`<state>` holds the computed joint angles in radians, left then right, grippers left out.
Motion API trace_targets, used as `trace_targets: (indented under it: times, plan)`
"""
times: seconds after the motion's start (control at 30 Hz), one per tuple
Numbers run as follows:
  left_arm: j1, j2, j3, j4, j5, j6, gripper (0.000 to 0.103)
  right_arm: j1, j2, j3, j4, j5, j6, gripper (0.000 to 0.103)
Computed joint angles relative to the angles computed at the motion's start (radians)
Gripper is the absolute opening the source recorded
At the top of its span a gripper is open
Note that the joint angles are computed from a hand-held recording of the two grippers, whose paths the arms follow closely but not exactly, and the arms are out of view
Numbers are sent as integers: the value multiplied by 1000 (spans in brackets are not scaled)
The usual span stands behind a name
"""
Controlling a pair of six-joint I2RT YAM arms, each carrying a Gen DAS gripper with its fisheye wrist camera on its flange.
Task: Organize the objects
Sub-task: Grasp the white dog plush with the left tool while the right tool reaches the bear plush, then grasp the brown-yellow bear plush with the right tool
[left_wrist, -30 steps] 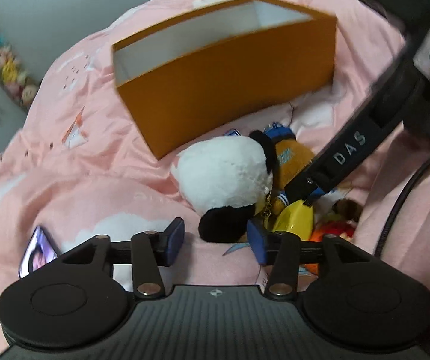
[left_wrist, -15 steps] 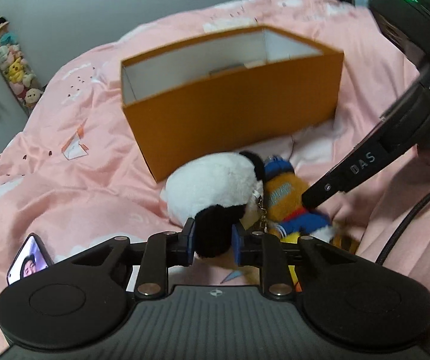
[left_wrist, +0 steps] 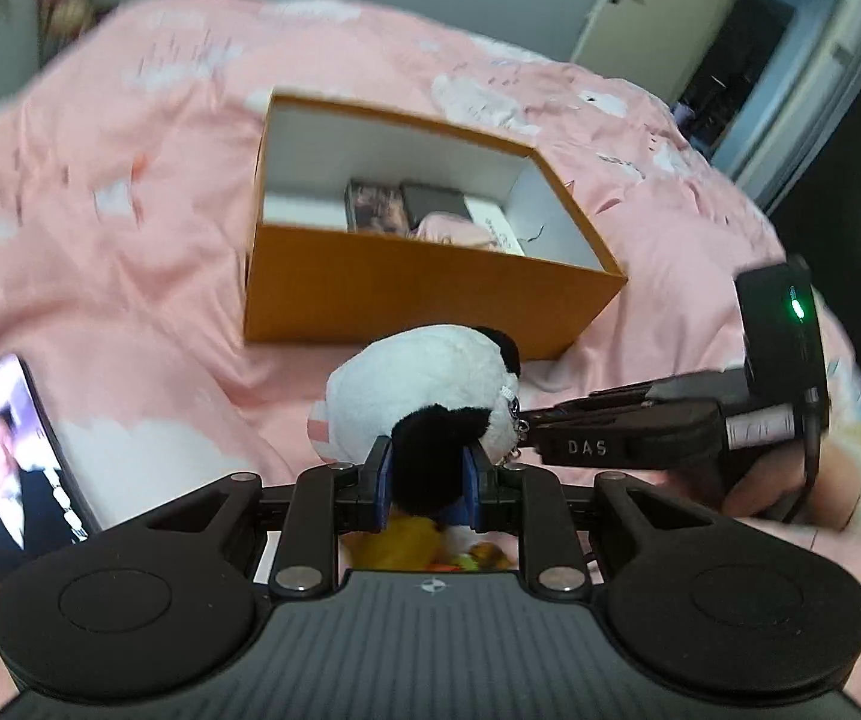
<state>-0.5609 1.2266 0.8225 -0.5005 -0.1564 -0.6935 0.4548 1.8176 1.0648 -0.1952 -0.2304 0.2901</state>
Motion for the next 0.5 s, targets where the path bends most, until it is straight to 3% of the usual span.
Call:
trace_targets:
  times: [0.07, 0.13, 0.3, 0.5]
  plan:
    - [47, 37, -9, 27, 29, -31, 26, 6, 6, 8, 3, 2, -8, 18]
    - [63, 87, -4, 43, -8, -49, 26, 15, 20, 19, 7, 1, -13, 21]
    - [143, 136, -48, 175, -22, -93, 29, 28, 67, 60, 18, 6, -17, 21]
    - [190, 157, -92, 310, -76, -73, 31, 36, 117, 111, 38, 34, 3, 21]
